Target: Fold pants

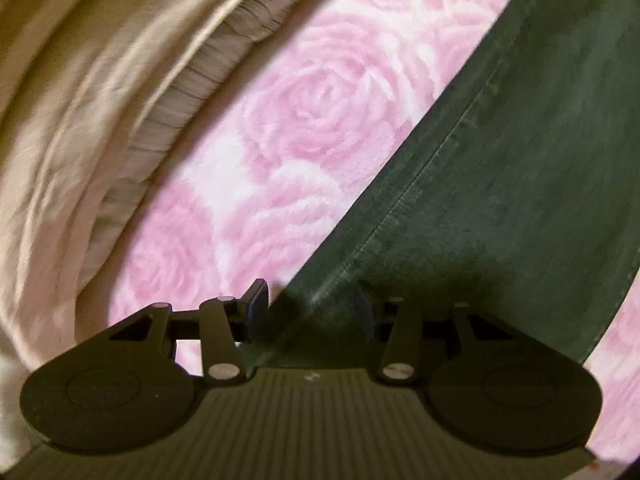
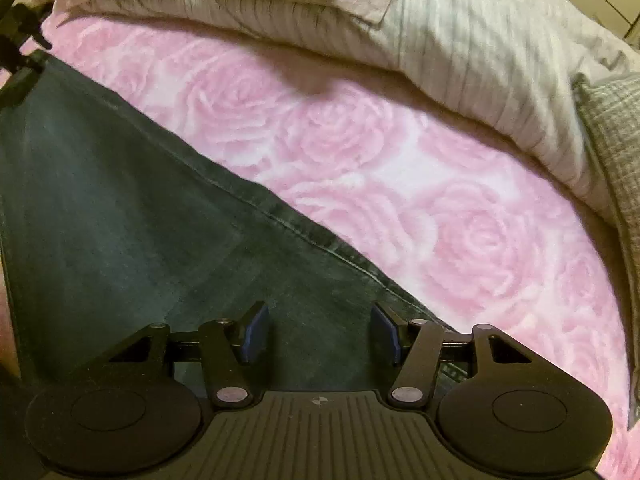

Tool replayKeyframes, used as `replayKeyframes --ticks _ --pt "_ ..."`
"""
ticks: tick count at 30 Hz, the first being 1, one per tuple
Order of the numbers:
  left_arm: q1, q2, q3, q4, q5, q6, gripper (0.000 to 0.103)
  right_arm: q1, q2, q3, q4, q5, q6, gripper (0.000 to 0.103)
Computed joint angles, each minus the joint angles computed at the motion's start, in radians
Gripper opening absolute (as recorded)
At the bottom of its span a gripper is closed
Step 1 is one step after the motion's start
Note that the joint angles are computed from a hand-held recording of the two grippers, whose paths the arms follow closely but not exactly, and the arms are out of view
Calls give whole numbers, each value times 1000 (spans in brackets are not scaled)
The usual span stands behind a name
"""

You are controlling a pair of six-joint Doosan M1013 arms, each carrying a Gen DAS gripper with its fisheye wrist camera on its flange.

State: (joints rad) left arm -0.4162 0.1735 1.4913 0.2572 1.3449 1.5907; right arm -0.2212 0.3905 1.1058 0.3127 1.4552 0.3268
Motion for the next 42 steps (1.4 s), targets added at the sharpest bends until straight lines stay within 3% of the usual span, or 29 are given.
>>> replayKeyframes --ticks 8,11,12,13,14,19,26,31,38,40,41,42 --pt "57 66 -68 -128 91 263 45 4 21 1 -13 -15 4 55" --pt "71 91 -105 -165 150 313 33 1 31 -9 -10 -3 6 55" --pt "76 94 -115 -186 168 322 14 0 34 -13 -9 2 7 55" --pt "77 95 -120 -193 181 316 1 -1 37 -17 -8 5 6 55" --pt "73 91 -118 -190 187 318 0 -3 40 -22 -6 9 2 55" --pt "23 37 -83 -94 147 248 0 -15 62 -63 5 24 -16 55" --pt "-99 -30 -48 101 134 80 0 -29 121 -174 -46 66 -89 55" --pt "-165 -57 -35 173 165 -30 0 -39 183 -280 -78 124 -129 55" --pt "-246 -76 -36 230 244 -106 0 -32 268 -398 -96 267 -114 54" --pt "-265 -78 -37 245 260 -117 0 -30 288 -439 -101 330 -93 28" --pt "-274 -79 -38 254 268 -120 0 -28 279 -429 -111 326 -101 21" --pt "-283 -79 -40 261 277 -122 0 -26 245 -381 -133 271 -146 0"
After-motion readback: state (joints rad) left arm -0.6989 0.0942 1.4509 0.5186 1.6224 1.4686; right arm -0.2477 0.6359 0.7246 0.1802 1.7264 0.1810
